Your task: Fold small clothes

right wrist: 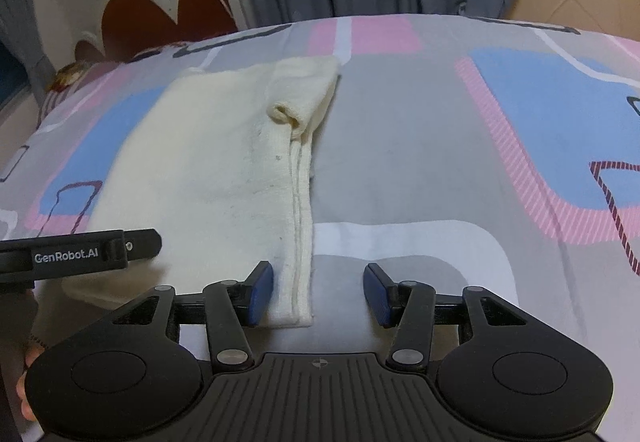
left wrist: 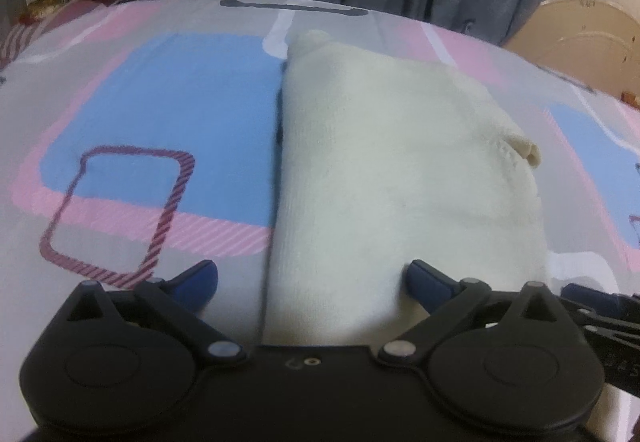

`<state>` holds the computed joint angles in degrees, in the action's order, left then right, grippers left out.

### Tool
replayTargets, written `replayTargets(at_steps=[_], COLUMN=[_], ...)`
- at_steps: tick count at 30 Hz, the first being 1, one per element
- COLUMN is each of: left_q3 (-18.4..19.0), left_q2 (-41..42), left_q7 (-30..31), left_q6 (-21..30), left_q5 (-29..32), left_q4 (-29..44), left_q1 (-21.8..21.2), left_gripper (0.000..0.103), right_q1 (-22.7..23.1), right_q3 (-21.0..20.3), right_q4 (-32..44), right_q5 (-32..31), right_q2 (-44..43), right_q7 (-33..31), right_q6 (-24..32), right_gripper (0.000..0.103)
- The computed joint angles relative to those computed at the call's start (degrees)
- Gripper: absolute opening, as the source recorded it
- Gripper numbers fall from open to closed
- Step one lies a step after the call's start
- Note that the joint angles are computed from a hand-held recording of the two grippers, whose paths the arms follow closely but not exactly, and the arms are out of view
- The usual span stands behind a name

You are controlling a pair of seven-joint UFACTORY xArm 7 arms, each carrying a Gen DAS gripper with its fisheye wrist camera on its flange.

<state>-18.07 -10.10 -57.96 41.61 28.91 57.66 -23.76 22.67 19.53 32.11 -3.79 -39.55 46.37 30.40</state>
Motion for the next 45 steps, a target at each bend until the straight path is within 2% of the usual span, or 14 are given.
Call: replayTargets(at_steps=[8, 11, 15, 20, 21, 23, 26, 27, 29, 31, 34, 35, 42, 45], left_q3=[-1.1, -1.2, -0.9, -0.1, -0.2, -0.1, 0.2, 0.2, 0.1, -0.2, -1.2, -1.5, -4.7, -7.2], left_q2=[0.3, 0.0, -0.2, 1.0, 1.2, 1.4, 1.5, 1.3, 1.1, 0.7, -0.8, -1.6, -8.8, -12.0], left_q7=[-1.2, -0.7, -0.3, 3.8, 4.0, 4.5, 5.0, 5.1, 5.5, 5.8, 6.0, 6.1, 5.7, 4.4], left_q6=[4.7, 5.7, 5.9, 5.6, 5.7, 6.0, 6.4, 6.7, 7.5, 8.2, 9.8, 10.1, 13.5, 16.4], left_q5=[2.6, 3.4, 3.5, 2.1, 2.2, 1.5, 0.1, -0.3, -0.9, -1.0, -0.2, -0.2, -3.4, -3.9], left_q4=[2.1, 2.7, 3.5, 4.7, 4.9, 5.2, 5.8, 6.0, 6.3, 6.8, 6.9, 6.6, 4.8, 4.8], left_q1=[-0.8, -1.1, -1.0, -1.2, -1.2, -1.4, -1.6, -1.7, -1.8, -2.0, -2.4, -2.6, -3.4, -3.4], left_gripper=[0.101, 0.1, 0.1, 0.1, 0.1, 0.1, 0.1, 0.1, 0.1, 0.1, 0.1, 0.1, 0.1, 0.1], right_q1=[1.1, -1.6, -4.5, -7.9, -8.0, -6.3, -5.6, -4.2, -1.7, -0.9, 0.2, 0.9, 4.6, 5.2], right_q3=[-2.0, -0.8, 0.5, 3.5, 3.5, 0.6, 0.3, -0.9, -3.0, -3.0, -2.9, -3.1, -3.3, -2.3], right_q4=[0.9, 3.2, 7.9, 10.7, 10.2, 7.1, 7.7, 7.4, 6.3, 5.5, 4.5, 3.8, 1.4, 1.3], right_q5=[1.5, -0.8, -3.2, -9.2, -10.0, -7.9, -8.2, -6.9, -3.9, -2.8, -0.8, -0.1, 4.8, 6.1], right_q2=[0.1, 1.5, 8.1, 13.1, 13.2, 12.0, 11.6, 11.2, 9.4, 6.6, 2.0, 0.1, -12.4, -19.4], right_q7=[-2.9, -3.5, -3.8, 0.2, 1.0, 1.5, 1.1, -0.1, -2.3, -3.3, -4.1, -4.7, -7.7, -7.5], right_q6=[-0.4, -2.7, -5.5, -2.4, -2.1, -4.6, -3.1, -3.7, -4.9, -3.0, 0.2, 0.7, 7.2, 11.7], right_gripper=[0.05, 0.05, 0.049, 0.049, 0.049, 0.052, 0.052, 0.052, 0.052, 0.053, 0.076, 0.078, 0.081, 0.087])
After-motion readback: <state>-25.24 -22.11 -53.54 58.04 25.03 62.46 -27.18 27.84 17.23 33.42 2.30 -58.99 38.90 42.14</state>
